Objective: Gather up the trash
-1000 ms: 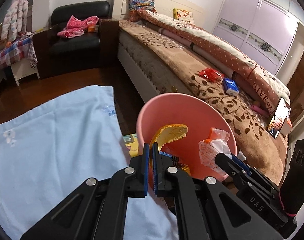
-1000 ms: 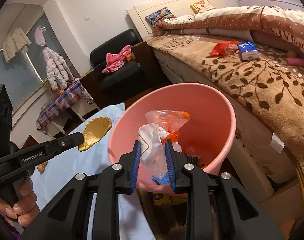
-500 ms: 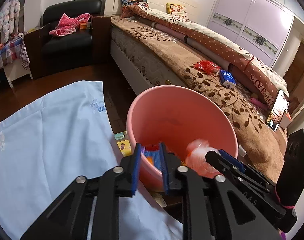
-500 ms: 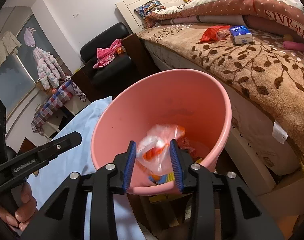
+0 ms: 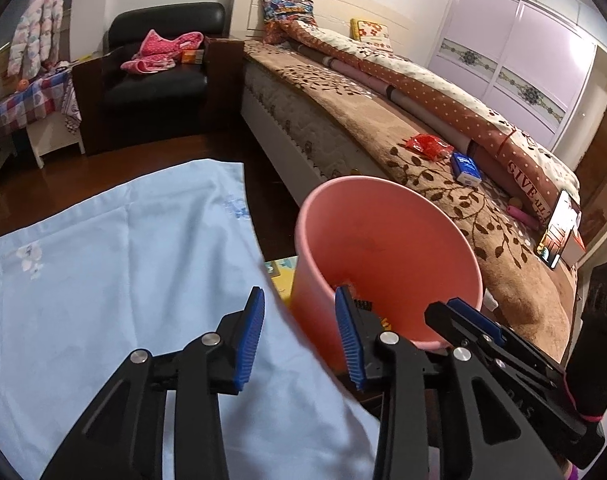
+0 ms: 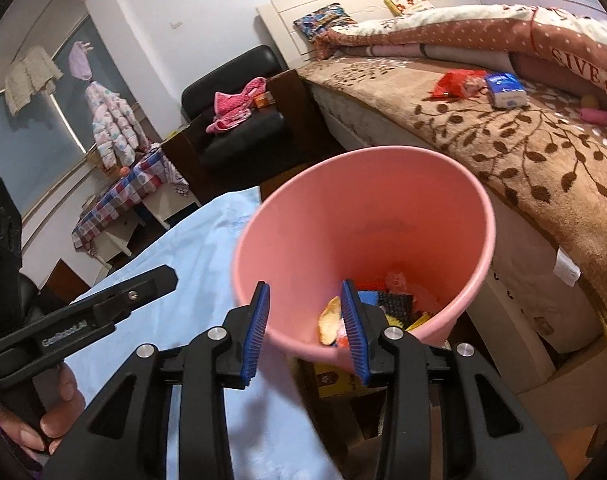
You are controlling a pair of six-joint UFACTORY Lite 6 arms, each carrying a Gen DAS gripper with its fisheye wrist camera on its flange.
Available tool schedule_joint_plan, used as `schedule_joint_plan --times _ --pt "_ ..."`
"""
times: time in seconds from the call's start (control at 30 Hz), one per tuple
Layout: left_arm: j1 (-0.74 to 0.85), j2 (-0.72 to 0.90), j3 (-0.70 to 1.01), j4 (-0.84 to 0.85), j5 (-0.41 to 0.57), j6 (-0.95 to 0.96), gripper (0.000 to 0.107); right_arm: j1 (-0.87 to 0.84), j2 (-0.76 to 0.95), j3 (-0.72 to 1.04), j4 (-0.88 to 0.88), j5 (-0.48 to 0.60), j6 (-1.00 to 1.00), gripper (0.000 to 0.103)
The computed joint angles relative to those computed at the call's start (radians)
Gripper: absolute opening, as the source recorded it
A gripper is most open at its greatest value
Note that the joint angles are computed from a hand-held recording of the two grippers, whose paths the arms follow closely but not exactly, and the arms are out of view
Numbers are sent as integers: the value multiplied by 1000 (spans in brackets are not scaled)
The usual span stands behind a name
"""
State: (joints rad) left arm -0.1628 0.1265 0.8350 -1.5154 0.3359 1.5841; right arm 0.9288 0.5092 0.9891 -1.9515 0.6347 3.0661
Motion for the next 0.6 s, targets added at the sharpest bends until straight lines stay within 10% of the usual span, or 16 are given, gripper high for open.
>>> schedule_joint_plan --times 0.6 --pt "258 -256 -216 -15 86 146 36 177 128 290 300 20 -373 45"
